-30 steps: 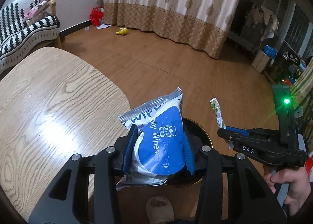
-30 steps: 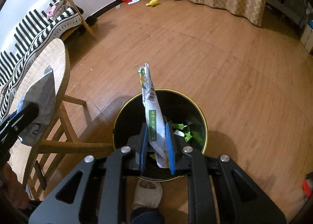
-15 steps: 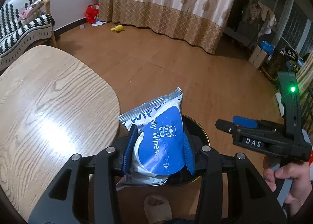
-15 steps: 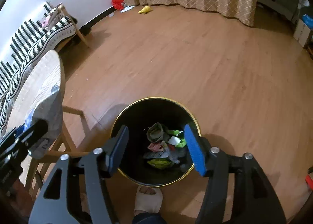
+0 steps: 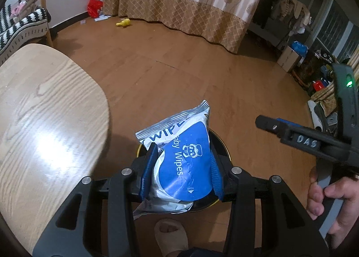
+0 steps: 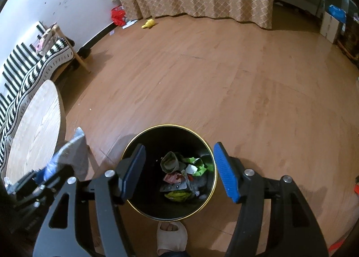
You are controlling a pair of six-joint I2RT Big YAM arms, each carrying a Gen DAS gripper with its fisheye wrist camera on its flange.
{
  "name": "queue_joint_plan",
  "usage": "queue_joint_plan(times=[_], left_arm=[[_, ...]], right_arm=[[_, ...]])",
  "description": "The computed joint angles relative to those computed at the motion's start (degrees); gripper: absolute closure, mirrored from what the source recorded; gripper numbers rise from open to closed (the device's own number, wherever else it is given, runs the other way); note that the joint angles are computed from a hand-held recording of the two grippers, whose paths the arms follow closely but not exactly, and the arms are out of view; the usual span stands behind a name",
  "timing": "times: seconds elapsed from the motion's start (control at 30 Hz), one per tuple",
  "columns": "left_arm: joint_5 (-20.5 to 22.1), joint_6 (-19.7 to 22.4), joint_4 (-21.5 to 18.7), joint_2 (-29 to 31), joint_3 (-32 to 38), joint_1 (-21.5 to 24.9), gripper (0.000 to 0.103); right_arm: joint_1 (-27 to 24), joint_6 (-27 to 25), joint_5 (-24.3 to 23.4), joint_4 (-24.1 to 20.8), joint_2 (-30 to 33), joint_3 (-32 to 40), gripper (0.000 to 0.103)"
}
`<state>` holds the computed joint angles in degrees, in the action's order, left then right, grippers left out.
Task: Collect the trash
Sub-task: 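Move both open tools back over the trash pile on the table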
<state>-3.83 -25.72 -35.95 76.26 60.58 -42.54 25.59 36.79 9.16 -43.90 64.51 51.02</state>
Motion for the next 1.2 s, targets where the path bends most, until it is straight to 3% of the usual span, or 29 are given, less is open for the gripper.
queue_joint_plan(times=[0.13, 0.27, 0.43, 0.6, 0.77, 0.93, 1.03, 1.17, 1.2], left_arm=[[1.56, -0.16, 0.28, 2.01, 0.87, -0.24, 0.056], [0.54, -0.09, 0.89, 2.8, 1.31, -0.91, 0.033], [-0.5, -0.3, 1.18, 2.05, 1.09, -1.04, 0.023], [-3.34, -0.81, 0.47, -2.56, -0.97, -0.21, 0.012], [-6.84, -0.16, -3.36, -10.6, -4.29, 3.32, 0.011], [-10.74, 0.41, -9.97, -23.11, -9.39, 10.89, 0.011], [-12.19, 1.83, -15.32, -30.28, -11.65, 18.11, 0.011], [-8.61, 6.41, -20.77, -39.91, -14.19, 33.45, 0.011], [-5.98, 9.15, -21.95, -42.49, -14.84, 39.98, 0.011]], right_arm=[[-0.76, 0.77, 0.1, 0.76, -0.81, -0.37, 0.041], [-0.92, 1.02, 0.07, 0.86, -1.04, -0.59, 0.04], [-0.94, 1.11, -0.03, 1.01, -1.16, -0.85, 0.04], [0.7, 0.72, 0.0, 0.7, -0.33, 0.6, 0.036], [6.55, 0.36, 1.65, 0.63, 2.63, 4.77, 0.036], [15.26, -0.52, 2.13, 0.8, 9.64, 12.78, 0.036], [21.06, -2.24, 2.46, 0.05, 15.52, 20.02, 0.036], [28.33, -4.27, 0.29, -1.43, 24.3, 31.09, 0.036], [29.38, -4.55, -0.15, -1.8, 25.73, 32.99, 0.036]])
